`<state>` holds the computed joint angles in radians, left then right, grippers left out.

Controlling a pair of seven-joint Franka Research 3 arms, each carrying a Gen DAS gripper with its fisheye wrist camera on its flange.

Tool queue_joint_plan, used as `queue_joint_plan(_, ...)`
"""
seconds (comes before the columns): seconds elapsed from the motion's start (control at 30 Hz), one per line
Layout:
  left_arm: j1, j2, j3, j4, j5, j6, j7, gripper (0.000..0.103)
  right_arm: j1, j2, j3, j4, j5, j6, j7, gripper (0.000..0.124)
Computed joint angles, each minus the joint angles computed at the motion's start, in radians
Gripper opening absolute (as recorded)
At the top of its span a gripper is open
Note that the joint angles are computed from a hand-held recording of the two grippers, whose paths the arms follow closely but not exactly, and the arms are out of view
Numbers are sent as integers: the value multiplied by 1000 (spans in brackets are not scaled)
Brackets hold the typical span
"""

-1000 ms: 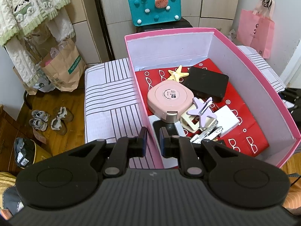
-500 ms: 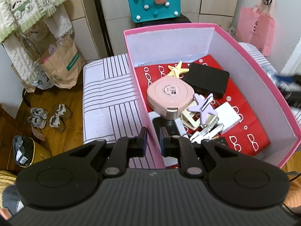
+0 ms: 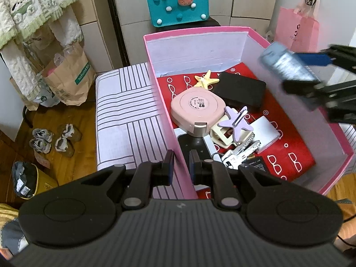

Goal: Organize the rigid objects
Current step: 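Carry the grey router into the box and open the right gripper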

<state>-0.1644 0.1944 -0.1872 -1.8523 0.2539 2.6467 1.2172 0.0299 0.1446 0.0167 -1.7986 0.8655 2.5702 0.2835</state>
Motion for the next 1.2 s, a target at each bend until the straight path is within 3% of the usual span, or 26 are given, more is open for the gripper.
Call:
queue_joint_plan(0.4,10,-6,-5,-21,-22,36,27,14,47,147,-1,153,-375,-4,217,63)
queue_joint_plan(0.63,16,-1,-2,-22,-23,60,47,13,27,170,24,173,-365,-8,238,63)
queue_joint_plan(0.87,15,13,6,-5,-4,64,16,11,51,187,25,179,-404,41,281,63)
queue_joint_plan(1.03,14,9,5,-6,-4,60,11,11,33,215,31,243,-402,-49,320,63)
queue_joint_plan(1.2,16,0,4,-10,-6,52,12,11,-6,169,61,207,-270,-69,268,65)
